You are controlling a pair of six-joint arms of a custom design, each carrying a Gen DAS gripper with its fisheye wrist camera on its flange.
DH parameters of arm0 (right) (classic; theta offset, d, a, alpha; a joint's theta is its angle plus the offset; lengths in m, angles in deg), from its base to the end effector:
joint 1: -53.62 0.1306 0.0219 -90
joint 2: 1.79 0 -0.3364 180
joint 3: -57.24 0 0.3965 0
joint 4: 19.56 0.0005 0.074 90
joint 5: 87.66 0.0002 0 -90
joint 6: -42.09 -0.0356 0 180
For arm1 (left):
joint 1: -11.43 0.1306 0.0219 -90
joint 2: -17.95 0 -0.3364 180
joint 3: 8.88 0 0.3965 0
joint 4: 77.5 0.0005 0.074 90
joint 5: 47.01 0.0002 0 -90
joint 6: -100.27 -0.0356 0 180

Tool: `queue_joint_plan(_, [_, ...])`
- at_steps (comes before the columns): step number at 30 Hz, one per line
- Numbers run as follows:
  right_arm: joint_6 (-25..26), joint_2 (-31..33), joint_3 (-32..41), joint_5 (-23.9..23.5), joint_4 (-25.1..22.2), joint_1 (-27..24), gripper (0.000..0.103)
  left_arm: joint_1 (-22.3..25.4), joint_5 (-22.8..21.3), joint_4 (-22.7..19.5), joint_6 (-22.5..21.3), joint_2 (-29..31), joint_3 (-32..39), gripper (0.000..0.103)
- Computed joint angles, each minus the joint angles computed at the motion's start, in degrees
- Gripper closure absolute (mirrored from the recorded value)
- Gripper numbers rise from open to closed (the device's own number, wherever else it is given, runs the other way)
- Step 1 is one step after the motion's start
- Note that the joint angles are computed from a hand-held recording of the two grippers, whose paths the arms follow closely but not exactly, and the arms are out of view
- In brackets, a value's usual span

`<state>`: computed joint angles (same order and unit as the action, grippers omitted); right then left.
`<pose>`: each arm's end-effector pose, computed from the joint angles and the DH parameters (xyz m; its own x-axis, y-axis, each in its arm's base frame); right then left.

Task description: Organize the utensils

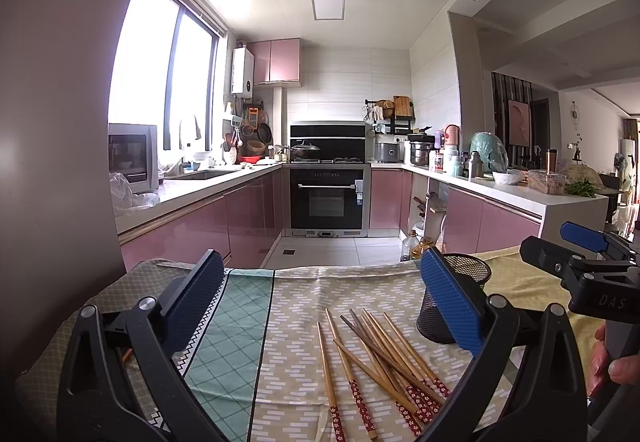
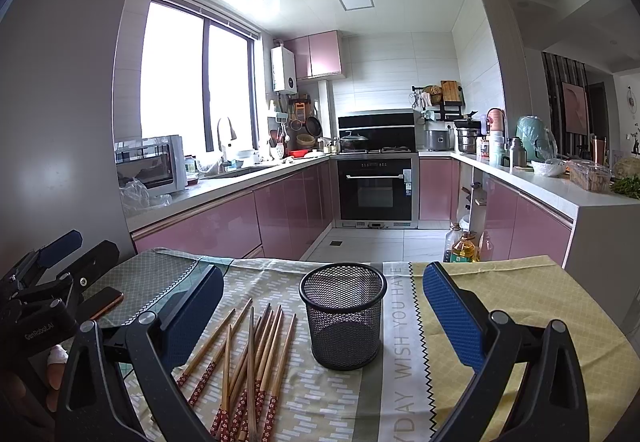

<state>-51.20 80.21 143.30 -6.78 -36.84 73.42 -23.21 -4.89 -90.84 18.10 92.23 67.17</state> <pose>0.4469 0.1663 0.4666 -0.2423 -0.0270 -0.9698 -0.4665 0.8797 0.0921 0.3627 -0.2191 0.4468 -0.1340 -0.0185 -0.9908 -0.2371 0.9714 0.0139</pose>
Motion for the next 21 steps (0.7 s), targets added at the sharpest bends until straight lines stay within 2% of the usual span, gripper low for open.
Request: queue_joint_plan(21, [-0.3, 0.1, 0.0, -0.6, 0.0, -0.3, 0.006, -0.1, -0.1, 0.1, 0.1, 0.0, -0.2, 0.006])
